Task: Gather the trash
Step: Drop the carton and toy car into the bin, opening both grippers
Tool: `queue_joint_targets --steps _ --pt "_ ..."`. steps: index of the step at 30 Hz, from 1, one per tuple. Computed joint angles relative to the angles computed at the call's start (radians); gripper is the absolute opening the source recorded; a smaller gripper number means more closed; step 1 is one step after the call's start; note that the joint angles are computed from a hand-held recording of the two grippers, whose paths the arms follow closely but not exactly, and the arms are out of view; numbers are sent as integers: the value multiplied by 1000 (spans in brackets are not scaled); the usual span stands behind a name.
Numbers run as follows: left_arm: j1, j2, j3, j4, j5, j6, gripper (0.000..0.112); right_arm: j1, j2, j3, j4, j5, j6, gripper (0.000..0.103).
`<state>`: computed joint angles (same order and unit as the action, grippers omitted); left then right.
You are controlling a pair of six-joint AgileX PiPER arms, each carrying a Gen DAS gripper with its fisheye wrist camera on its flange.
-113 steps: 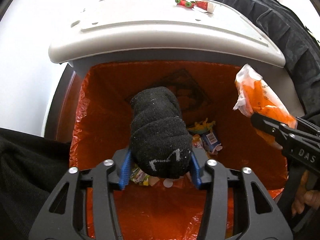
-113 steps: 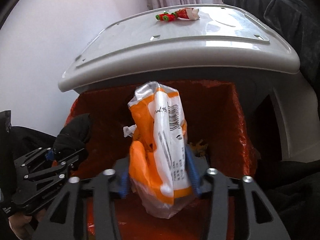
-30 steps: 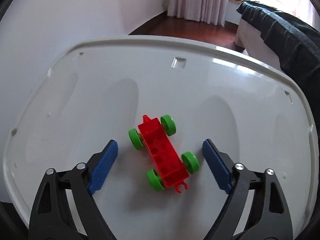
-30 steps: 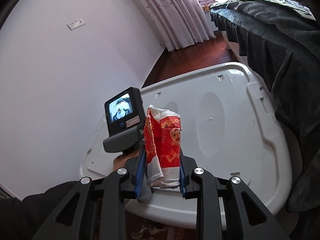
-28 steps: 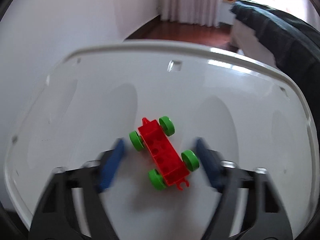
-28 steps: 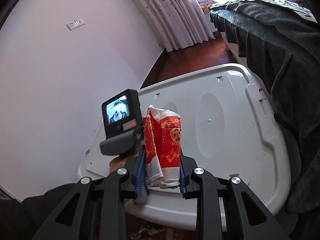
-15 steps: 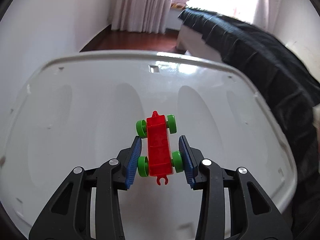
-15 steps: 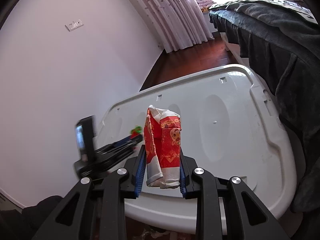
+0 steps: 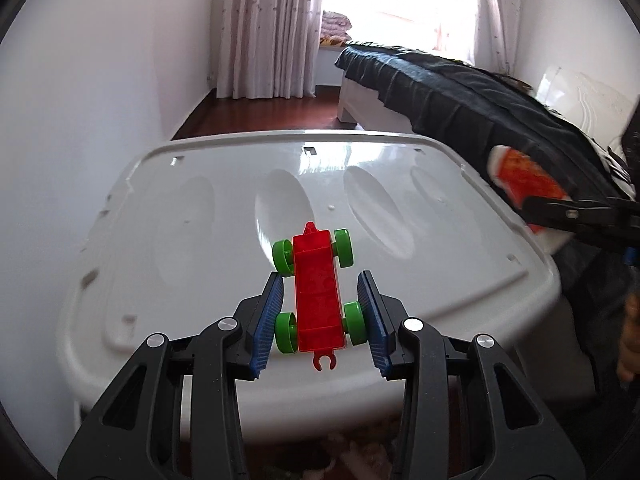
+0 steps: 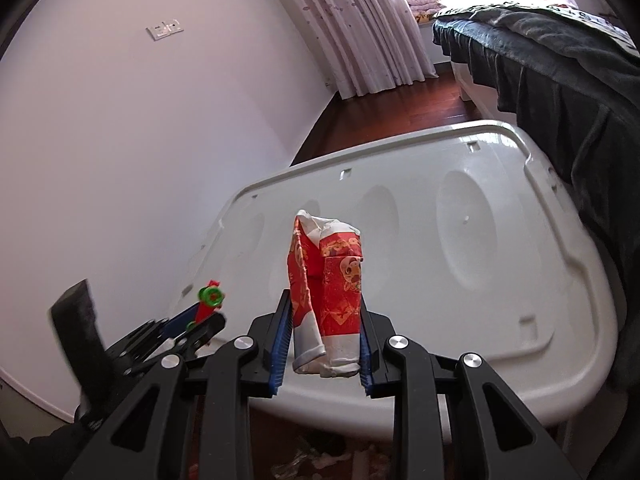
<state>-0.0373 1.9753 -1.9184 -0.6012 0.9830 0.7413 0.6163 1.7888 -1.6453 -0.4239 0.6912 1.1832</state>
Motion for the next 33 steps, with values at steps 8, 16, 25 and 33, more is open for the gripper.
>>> queue_joint_targets --steps 8,16,25,33 --pt "150 -334 472 -44 -11 233 38 327 -19 155 -323 130 512 28" --pt "230 -430 742 67 -15 281 38 466 120 138 -211 147 639 28" --pt "263 -449 771 45 -30 321 38 490 170 71 -184 220 564 28" --pt "210 -446 797 126 -87 262 66 475 192 55 -154 242 561 64"
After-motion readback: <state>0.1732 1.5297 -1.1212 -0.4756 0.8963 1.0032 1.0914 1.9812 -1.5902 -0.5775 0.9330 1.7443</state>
